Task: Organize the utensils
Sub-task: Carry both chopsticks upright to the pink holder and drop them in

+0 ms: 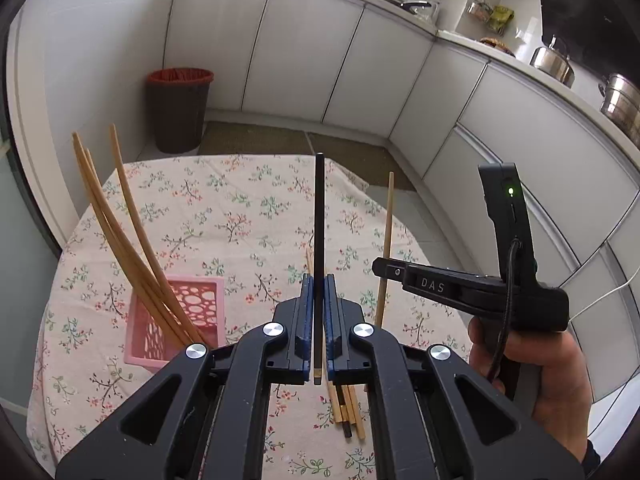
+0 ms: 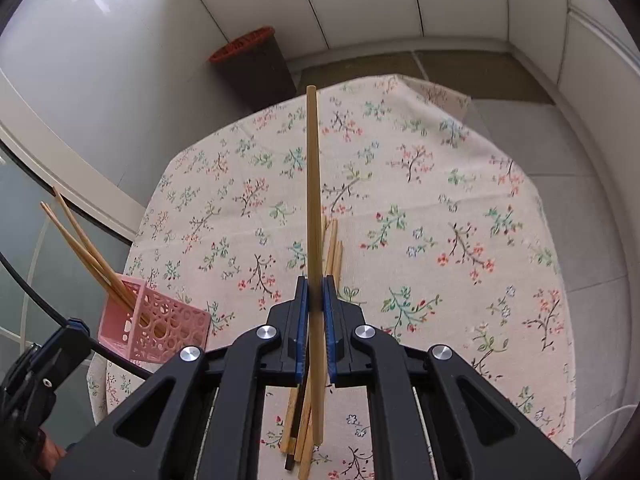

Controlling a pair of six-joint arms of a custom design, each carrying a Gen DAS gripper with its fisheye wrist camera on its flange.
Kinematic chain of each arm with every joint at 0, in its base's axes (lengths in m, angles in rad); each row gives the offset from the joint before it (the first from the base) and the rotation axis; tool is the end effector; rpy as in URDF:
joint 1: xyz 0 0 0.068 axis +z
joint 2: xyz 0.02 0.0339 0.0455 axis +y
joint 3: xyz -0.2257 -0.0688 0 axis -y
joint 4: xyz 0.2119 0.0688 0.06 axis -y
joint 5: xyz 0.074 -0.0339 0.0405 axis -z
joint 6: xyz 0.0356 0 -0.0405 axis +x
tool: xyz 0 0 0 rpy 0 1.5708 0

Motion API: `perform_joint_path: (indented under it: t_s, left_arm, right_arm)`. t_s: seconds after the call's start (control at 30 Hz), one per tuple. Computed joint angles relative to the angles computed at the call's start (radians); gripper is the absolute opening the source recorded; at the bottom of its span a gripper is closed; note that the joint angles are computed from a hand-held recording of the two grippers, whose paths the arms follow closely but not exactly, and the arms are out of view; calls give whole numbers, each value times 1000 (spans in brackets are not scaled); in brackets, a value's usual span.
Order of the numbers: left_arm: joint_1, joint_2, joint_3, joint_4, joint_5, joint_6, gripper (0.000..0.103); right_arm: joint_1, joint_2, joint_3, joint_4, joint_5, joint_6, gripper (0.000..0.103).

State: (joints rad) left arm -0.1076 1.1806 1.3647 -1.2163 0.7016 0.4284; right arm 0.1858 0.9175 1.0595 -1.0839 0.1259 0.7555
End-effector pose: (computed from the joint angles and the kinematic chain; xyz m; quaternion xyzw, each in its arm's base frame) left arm 0.1799 -0.0425 0.3331 0.3279 0.8487 -0.2871 0.2996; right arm 0.1467 0.0230 0.2937 0.2854 0.9054 0.0867 0.3022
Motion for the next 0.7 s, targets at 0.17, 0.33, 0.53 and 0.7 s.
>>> perform_joint_path:
  t_s: [0.17,0.33,0.53,0.7]
  left_arm:
    - [159,44,162,-65,117,53,4]
    - [258,47,201,29,133,28,4]
    - [224,47,102,145,46,-19,4]
    - [168,47,24,195,-28,-27,4]
  right_arm:
    - [100,-14,93,15,169,23,8]
    - [186,-29,139,46,296,48,8]
    - [382,28,180,145,489,66,8]
    - [476,84,170,259,562,33,8]
